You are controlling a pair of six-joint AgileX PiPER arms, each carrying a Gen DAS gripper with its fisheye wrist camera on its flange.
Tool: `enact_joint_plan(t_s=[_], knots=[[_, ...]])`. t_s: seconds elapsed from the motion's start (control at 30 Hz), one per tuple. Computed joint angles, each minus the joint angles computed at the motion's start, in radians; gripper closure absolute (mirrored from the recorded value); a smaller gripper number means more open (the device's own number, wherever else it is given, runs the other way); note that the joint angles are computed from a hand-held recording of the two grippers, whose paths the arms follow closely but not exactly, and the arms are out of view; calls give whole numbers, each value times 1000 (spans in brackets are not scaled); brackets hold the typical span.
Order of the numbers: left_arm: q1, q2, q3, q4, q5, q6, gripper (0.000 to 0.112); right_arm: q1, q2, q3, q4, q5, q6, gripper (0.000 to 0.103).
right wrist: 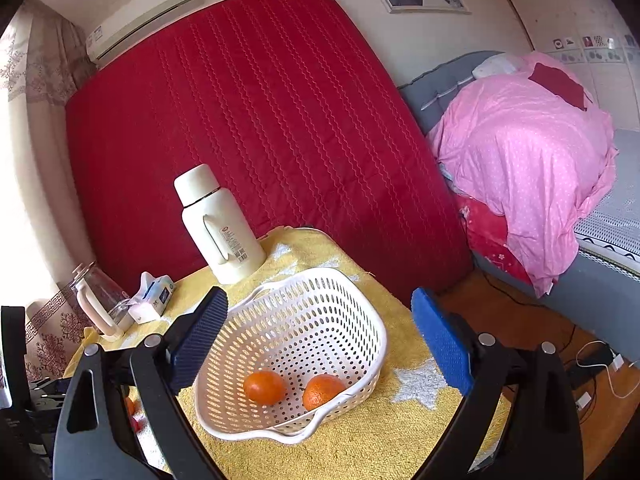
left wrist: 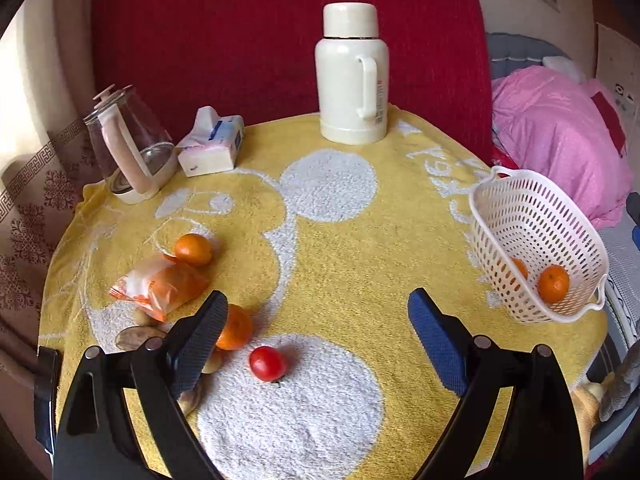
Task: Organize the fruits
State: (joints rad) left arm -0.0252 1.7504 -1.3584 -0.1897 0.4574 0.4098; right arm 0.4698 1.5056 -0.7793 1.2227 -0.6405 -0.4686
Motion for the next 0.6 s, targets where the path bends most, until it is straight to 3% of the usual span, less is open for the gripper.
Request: enact_joint_plan(t_s=[0.1, 0.3, 0.6], knots=[[45, -24, 26, 56, -50, -49, 20, 4, 4, -6, 3, 8, -9, 7], [155, -25, 0, -23, -47, 17, 20, 27, 11, -24, 27, 20, -46, 7], [261, 83, -185, -7, 53, -56, 20, 49, 22, -55, 35, 80, -94, 7]])
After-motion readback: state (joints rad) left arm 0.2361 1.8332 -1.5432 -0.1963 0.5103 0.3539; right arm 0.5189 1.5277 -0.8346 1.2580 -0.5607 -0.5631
